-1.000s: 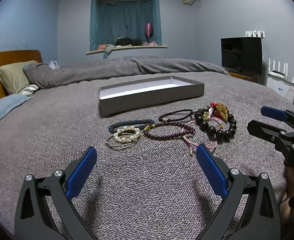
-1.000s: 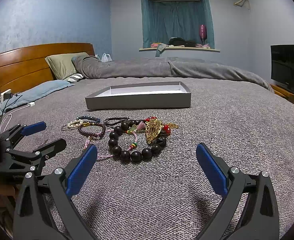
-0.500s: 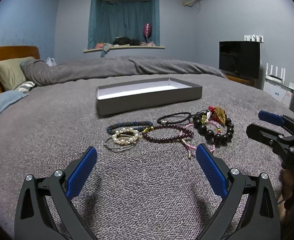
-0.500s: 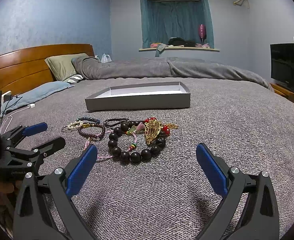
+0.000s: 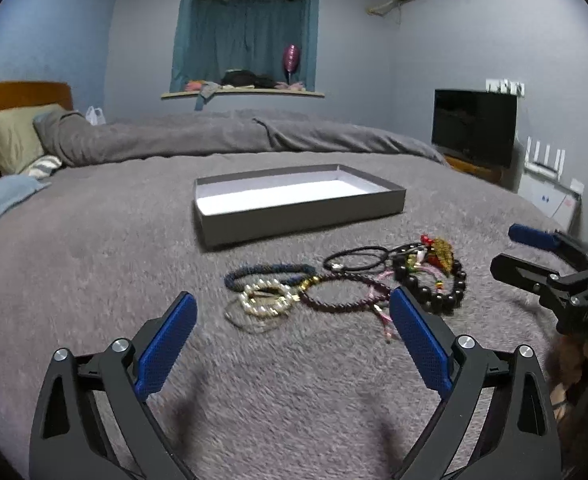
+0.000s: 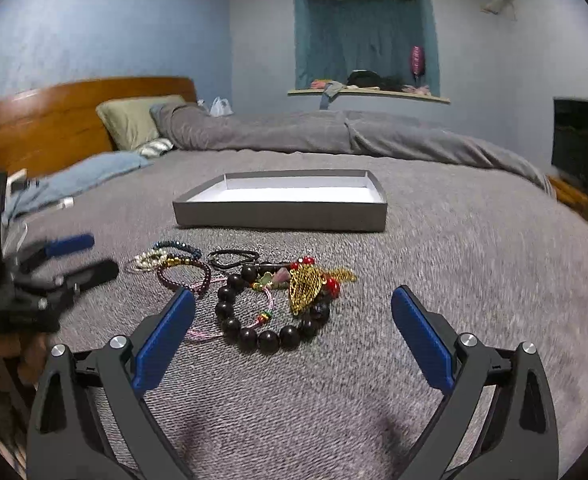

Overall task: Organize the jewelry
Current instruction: 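Grasp the gold chain with red beads with the right gripper while the left gripper grasps the silver ring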

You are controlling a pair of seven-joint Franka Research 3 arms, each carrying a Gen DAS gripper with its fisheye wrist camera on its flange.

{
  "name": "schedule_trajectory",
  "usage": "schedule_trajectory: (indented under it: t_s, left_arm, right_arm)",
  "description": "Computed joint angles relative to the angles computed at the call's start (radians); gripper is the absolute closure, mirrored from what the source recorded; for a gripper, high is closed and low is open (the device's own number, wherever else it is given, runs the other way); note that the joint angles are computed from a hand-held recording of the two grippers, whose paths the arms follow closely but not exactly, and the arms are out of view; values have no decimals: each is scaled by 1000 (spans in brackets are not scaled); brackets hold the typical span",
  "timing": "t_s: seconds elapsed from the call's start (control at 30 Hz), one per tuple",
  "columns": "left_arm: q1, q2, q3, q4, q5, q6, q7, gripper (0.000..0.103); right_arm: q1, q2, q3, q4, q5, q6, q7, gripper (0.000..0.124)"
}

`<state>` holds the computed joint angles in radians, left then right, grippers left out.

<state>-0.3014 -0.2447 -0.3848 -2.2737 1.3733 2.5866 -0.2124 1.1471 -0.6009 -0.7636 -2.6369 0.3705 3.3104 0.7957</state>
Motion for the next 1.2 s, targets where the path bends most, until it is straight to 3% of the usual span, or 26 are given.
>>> schedule_trajectory:
  t_s: [0.13,0.3,0.37,0.43,0.63,0.8,0.9,1.2]
  left_arm:
    - [11,23,47,19,-98,96,119,44]
    - [50,55,72,36,-200,228,210,44]
    - [61,67,61,51,-195,227,216,44]
    - [68,78,58,60,-188,241,208,44]
    - [72,92,51,72,-86,262,142,36]
    - [62,108,63,84,-97,275,164,36]
    - [56,119,65,91,-107,271,180,35]
    - [29,173,75,140,-185,284,302,32]
  right_arm:
    - [-34,55,34,46,22,-82,-21,42]
    - [-58,116,54,100,81,-144,-53,48]
    - [-80,147,71,124,101,-170,-60,53]
    - [-97,181,83,153,121,-206,-68,67]
    - [-143,269,121,226,171,-297,-104,71]
    - [-208,339,180,281,214,-340,-114,92]
    - [-231,357,199,300,267,-359,-150,95]
    - [-213,315,164,319,590,-388,-386,97]
